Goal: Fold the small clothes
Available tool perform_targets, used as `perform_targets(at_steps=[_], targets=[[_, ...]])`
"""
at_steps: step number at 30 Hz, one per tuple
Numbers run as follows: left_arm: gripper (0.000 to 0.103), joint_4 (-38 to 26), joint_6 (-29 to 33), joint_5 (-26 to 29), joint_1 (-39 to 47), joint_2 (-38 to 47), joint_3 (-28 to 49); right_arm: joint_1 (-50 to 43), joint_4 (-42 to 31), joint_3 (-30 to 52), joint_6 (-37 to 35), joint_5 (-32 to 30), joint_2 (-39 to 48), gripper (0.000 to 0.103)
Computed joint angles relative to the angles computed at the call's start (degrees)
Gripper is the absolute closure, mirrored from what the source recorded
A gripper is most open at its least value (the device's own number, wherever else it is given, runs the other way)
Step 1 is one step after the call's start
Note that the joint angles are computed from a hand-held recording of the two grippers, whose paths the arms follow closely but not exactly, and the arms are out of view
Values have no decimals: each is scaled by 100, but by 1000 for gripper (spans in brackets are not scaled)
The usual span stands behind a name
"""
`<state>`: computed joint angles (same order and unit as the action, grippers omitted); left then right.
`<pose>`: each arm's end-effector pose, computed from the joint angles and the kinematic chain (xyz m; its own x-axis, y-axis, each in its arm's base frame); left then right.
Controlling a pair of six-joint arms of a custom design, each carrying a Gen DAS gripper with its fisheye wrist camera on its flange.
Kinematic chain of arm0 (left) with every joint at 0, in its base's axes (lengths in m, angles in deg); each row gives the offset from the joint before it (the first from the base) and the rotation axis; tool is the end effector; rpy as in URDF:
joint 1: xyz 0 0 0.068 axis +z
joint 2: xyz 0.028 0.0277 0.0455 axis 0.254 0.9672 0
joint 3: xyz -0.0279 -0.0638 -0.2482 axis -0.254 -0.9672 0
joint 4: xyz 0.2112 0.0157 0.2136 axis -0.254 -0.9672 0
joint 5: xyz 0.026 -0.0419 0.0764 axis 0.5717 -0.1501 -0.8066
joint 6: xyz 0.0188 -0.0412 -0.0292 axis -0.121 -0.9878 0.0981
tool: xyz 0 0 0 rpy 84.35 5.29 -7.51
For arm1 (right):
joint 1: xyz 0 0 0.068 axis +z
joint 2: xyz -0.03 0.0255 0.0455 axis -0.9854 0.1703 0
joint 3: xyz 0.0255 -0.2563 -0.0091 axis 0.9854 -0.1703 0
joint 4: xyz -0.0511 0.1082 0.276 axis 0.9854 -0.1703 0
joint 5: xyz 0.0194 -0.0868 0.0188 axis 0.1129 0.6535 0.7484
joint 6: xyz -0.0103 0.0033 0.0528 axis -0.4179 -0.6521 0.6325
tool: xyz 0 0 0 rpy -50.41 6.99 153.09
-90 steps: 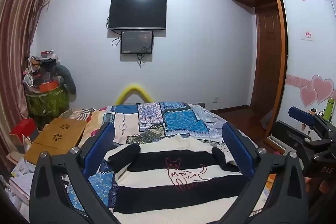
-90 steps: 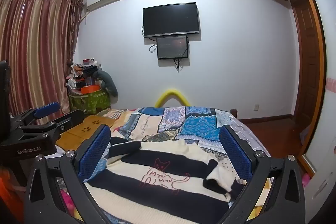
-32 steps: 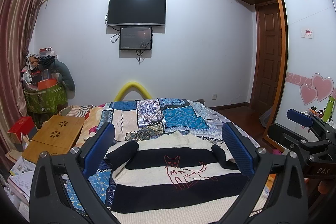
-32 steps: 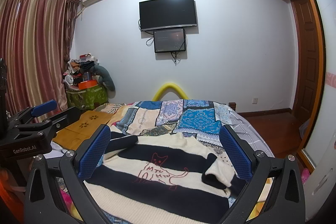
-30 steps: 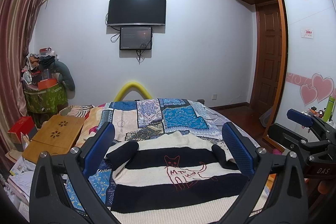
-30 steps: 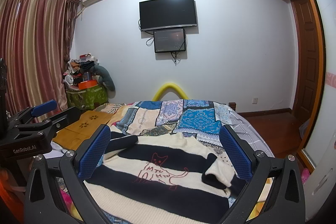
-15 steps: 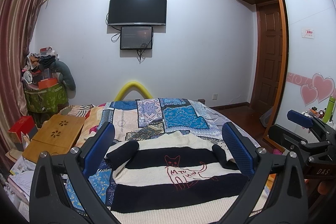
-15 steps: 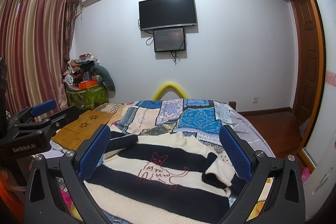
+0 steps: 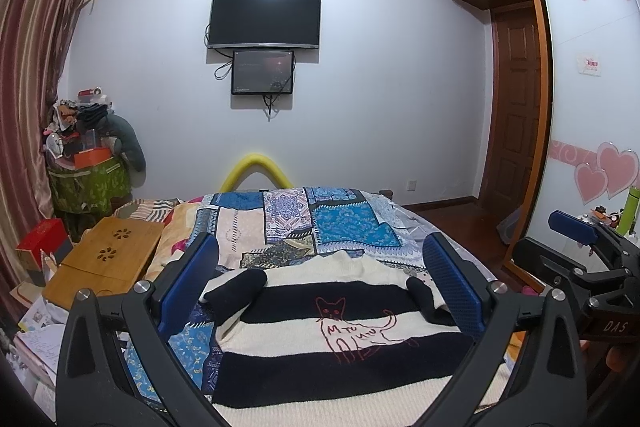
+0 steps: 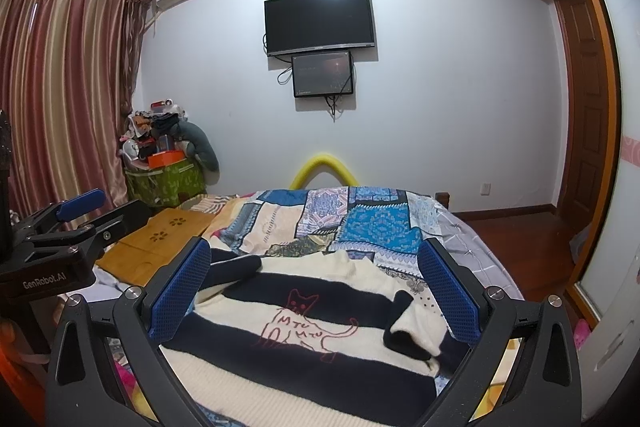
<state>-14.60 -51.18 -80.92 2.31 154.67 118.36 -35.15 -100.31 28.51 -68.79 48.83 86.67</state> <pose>0.3101 -0.0679 0.3682 -0.2556 0.0143 -0.9667 0.1968 0.9797 -0.0376 0.2820 0.2564 0.3874 -0.3019 0.0173 -0.9532 -0.1861 0.9795 0.0767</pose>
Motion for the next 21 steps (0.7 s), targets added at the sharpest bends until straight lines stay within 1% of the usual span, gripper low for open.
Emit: perform_targets(at_steps=[7, 12, 15, 21], targets=[[0, 25, -25, 79, 213, 408, 289, -142, -158, 374, -83, -97, 336, 0], [0, 66, -84, 416, 578, 1044, 746, -347, -357, 820, -74, -219, 808, 0], [0, 76, -21, 483, 803, 1554, 1179, -493, -442, 1026, -57, -333, 1070, 0], [0, -170, 259, 528, 1150, 2686, 2273, -831, -818, 1688, -7, -553, 1783, 0]])
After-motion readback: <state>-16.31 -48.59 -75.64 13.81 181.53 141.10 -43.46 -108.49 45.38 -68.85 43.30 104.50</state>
